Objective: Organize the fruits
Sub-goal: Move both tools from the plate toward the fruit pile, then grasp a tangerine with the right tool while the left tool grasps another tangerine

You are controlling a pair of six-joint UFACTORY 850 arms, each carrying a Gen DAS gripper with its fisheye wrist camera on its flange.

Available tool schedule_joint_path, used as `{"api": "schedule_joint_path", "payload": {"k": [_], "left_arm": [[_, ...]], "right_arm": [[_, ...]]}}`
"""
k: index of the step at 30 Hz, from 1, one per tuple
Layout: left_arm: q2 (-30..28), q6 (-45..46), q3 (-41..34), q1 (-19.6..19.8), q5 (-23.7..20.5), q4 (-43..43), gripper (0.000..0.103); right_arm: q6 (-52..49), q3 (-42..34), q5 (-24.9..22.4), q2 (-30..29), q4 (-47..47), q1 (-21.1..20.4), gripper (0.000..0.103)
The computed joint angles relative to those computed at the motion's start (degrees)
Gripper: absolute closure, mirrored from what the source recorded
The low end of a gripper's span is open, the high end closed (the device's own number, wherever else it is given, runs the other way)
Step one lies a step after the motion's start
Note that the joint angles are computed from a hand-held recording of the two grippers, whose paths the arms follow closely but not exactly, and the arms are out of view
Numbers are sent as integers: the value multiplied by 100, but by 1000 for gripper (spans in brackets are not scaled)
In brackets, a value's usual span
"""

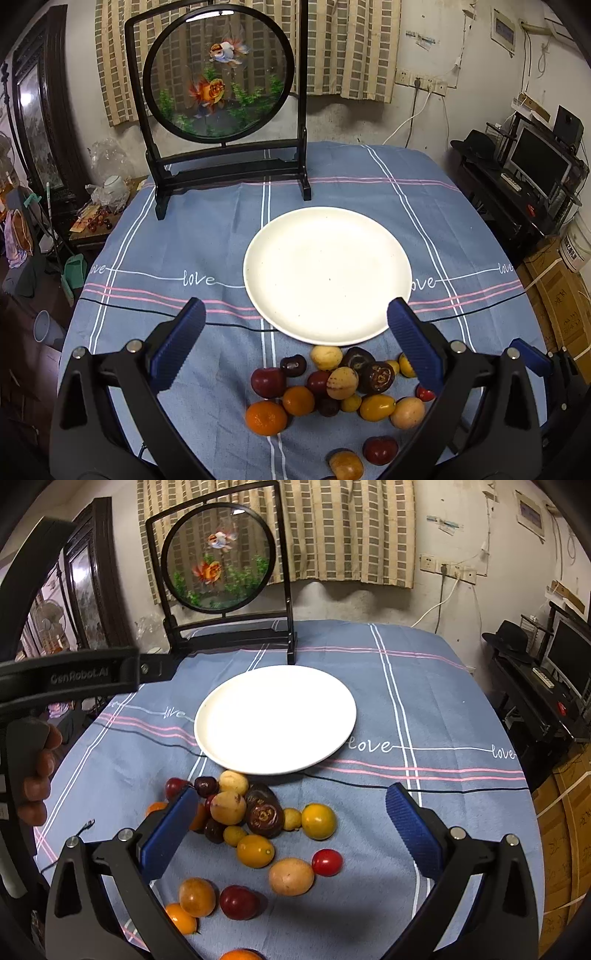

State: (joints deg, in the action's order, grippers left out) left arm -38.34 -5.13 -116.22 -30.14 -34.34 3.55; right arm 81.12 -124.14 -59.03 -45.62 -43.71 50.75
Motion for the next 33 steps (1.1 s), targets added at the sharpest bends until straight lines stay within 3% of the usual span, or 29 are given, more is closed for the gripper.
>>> {"api": "schedule_joint_path", "payload": {"k": [11, 20, 22, 26, 31, 33], "left_arm": [[145, 185, 361, 21, -63, -28, 3], [855, 1685, 1822, 196, 181, -1011, 3], [1016, 2029, 2155, 232, 204, -1248, 3], [1280, 2454, 2691, 277, 209, -1453, 3], [1472, 2681, 3150, 267, 144, -1515, 3], [1516, 2804, 3257, 240, 86, -1558, 3]], "right_arm": [[-1117, 589, 290, 185, 916, 212, 1], [-1535, 1579, 926, 571, 2449, 318, 1], [-1415, 1560, 885, 503, 2355, 401, 1], [-1496, 1433, 923, 370, 2615, 397, 15], [-1495, 1263, 877, 221, 2713, 390, 19], [-1562, 1192, 863, 142, 2817, 381, 27]]}}
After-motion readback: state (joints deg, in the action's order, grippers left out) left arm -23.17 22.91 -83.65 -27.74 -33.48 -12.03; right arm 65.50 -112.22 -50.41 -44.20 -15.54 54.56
